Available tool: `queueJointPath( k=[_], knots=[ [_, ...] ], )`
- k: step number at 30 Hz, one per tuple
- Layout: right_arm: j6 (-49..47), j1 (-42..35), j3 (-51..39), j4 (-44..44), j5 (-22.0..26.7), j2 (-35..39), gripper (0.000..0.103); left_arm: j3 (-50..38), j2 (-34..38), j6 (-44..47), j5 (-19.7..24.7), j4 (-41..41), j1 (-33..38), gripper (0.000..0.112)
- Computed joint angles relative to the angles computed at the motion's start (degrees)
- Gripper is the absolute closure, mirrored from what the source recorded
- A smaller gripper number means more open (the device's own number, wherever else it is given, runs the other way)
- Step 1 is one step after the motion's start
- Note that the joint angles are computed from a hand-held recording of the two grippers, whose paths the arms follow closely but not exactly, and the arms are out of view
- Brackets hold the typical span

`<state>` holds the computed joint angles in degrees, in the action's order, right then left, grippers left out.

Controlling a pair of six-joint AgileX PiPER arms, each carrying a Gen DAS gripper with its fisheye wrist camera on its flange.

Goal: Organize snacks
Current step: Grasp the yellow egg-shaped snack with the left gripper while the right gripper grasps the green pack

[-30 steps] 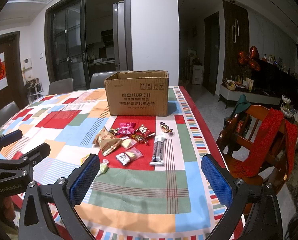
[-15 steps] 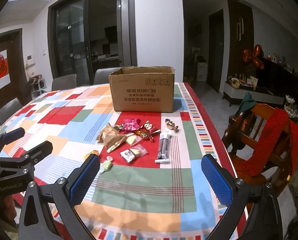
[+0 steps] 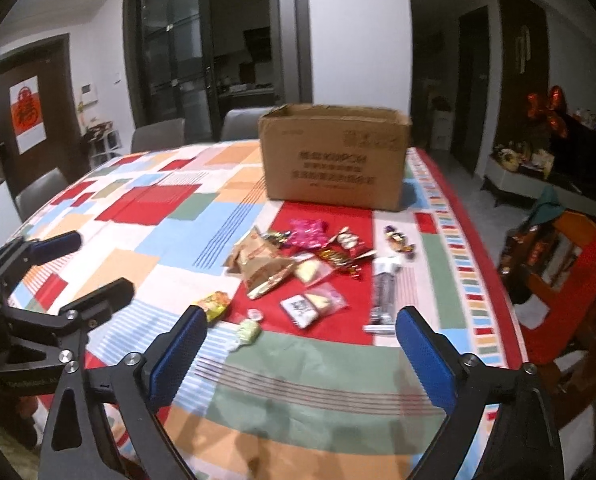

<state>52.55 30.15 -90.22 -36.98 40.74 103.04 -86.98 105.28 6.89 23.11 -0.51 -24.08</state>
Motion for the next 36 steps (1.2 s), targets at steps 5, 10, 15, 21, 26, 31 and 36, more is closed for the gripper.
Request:
queueJointPath(
  k=[5,10,15,21,26,31,36],
  knots=[
    [-11.12,-2.6,-4.75,11.87,-2.16,5.27,0.023,-5.27,4.6,13.99,3.97,-10.25,1.96,0.034],
    [-19.99,-4.25,-9.55,21.03,-2.12,10.43,0.035,-11.58,10.0,21.95,9.24,-16.48,3.28,0.044],
    [-26.23,-5.69,-14.24,28.39,0.47,14.73,0.048,-18.98,15.69,26.11,16.5,-20.72,4.99,0.051],
    [-31.26,-6.9,-17.34,34.39,1.59,17.88,0.057,-25.6,20.7,30.32,23.43,-25.26,6.16,0.061],
    [-32.24,-7.34,-20.12,35.63,2.83,20.35,0.063,-32.82,25.43,29.21,29.34,-25.63,6.57,0.065],
    [-32.78,-7.78,-22.31,36.75,4.24,22.05,0.067,-38.78,29.06,27.64,33.65,-25.19,6.71,0.068],
    [-33.01,-7.45,-22.75,36.2,4.09,22.42,0.073,-45.18,32.76,23.02,37.78,-23.2,6.43,0.078]
  ],
)
